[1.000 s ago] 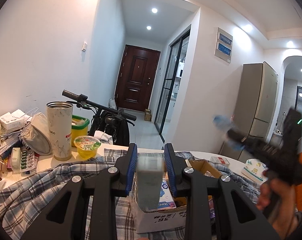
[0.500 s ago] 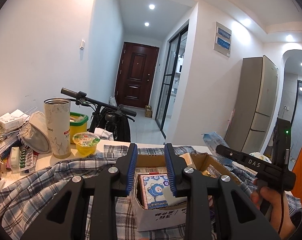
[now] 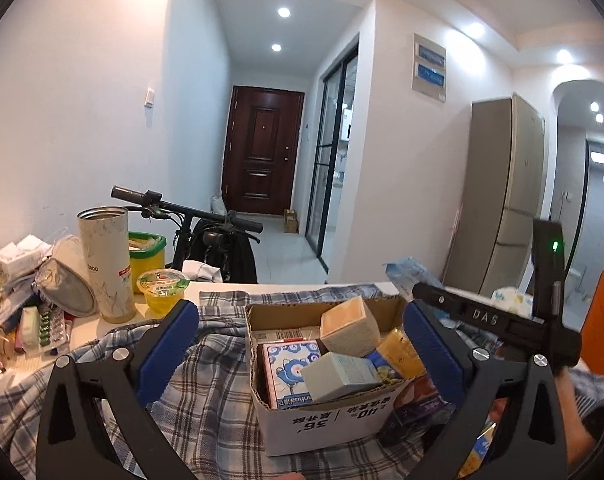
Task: Organize objects
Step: 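Lower the light-blue packet into the cardboard box and open the right tool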
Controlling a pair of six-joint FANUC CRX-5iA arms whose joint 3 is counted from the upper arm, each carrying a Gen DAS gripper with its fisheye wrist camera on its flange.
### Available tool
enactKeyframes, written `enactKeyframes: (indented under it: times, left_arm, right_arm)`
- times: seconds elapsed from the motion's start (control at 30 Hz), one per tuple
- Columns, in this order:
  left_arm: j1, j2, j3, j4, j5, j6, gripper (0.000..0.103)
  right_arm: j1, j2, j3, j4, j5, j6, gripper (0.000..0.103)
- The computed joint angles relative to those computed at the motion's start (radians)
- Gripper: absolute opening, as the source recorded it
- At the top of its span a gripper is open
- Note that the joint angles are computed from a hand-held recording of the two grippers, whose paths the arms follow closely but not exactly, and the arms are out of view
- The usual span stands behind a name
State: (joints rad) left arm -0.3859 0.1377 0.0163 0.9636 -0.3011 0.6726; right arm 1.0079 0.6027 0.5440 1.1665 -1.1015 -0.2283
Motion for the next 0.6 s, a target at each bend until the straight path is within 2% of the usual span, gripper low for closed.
enactKeyframes:
  times: [0.1,0.33,0.37,0.4,0.43,0.47,0.6]
  left_arm:
    - [0.009,0.010,0.034,-0.127,-0.020,0.091,0.103]
    - [0.018,0.021,0.066,-0.204,-0.050,0.159,0.103]
    - [0.019,0.023,0.069,-0.209,-0.054,0.165,0.103]
    - [0.021,0.025,0.076,-0.219,-0.062,0.175,0.103]
    - [0.022,0.025,0.078,-0.227,-0.064,0.183,0.103]
    - [0.023,0.026,0.080,-0.232,-0.066,0.188,0.103]
    - [0.028,0.029,0.087,-0.243,-0.075,0.209,0.103]
  right_arm:
    - [0.000,0.003,0.007,-0.006,-0.008,0.013,0.041]
    - [-0.005,-0.004,-0.005,-0.010,-0.001,0.005,0.042]
    - [-0.008,-0.004,-0.006,-0.012,0.008,0.008,0.045]
    - [-0.011,-0.002,0.000,-0.020,0.012,0.017,0.053]
    - [-0.011,0.006,0.015,-0.029,0.002,0.027,0.074]
    - [-0.010,0.013,0.025,-0.027,-0.012,0.032,0.083]
    - [-0.005,0.005,0.011,-0.007,-0.032,0.006,0.085]
